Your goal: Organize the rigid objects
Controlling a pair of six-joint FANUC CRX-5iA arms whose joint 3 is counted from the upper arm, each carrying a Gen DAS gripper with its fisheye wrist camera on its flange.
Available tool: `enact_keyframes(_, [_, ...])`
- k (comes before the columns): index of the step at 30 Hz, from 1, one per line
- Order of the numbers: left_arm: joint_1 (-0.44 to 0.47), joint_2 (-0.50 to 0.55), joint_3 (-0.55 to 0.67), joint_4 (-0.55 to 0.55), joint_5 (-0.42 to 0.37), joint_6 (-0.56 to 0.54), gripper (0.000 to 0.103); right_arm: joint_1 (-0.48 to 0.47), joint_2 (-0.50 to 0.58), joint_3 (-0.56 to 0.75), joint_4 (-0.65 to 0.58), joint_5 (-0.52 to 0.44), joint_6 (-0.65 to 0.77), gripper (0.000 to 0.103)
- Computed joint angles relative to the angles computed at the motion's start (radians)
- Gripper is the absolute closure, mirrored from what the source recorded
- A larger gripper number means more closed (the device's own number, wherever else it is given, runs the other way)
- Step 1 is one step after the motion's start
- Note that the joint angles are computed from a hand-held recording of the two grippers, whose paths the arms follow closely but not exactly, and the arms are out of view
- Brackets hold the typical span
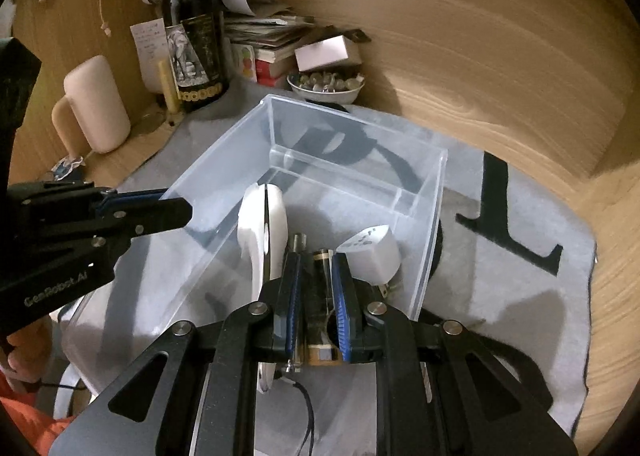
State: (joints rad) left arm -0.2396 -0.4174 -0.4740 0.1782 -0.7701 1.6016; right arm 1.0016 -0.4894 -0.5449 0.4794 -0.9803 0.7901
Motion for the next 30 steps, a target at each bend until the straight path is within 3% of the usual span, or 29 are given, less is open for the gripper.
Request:
enact_keyframes(4, [0.0, -0.001, 0.0, -0.001, 0.0, 0.001, 0.094, -0.002, -0.033, -0.01, 0.027, -0.011, -0.036, 0.087])
enact_keyframes(9, [0.002, -0.002, -0.003, 0.001, 0.003, -0.001, 0.094, -0.003, -0.099, -0.044, 0.105, -0.031, -0.119, 0.069])
enact_keyframes(17, [0.005, -0.002, -0.004, 0.006, 0.001, -0.004, 0.094, -0.025, -0.173, -0.091, 0.191, -0.134, -0.224, 0.064])
enact_keyframes(23, [0.003, 0.0, 0.0, -0.001, -0.001, -0.001, 0.094, -0.052, -0.174, -0.118, 0.106, -0.192, -0.215, 0.064])
enact_keyframes(30, [0.003, 0.0, 0.0, -0.002, 0.0, 0.002, 0.094, -0.115, -0.119, -0.109, -0.044, -0.139, -0.122, 0.064])
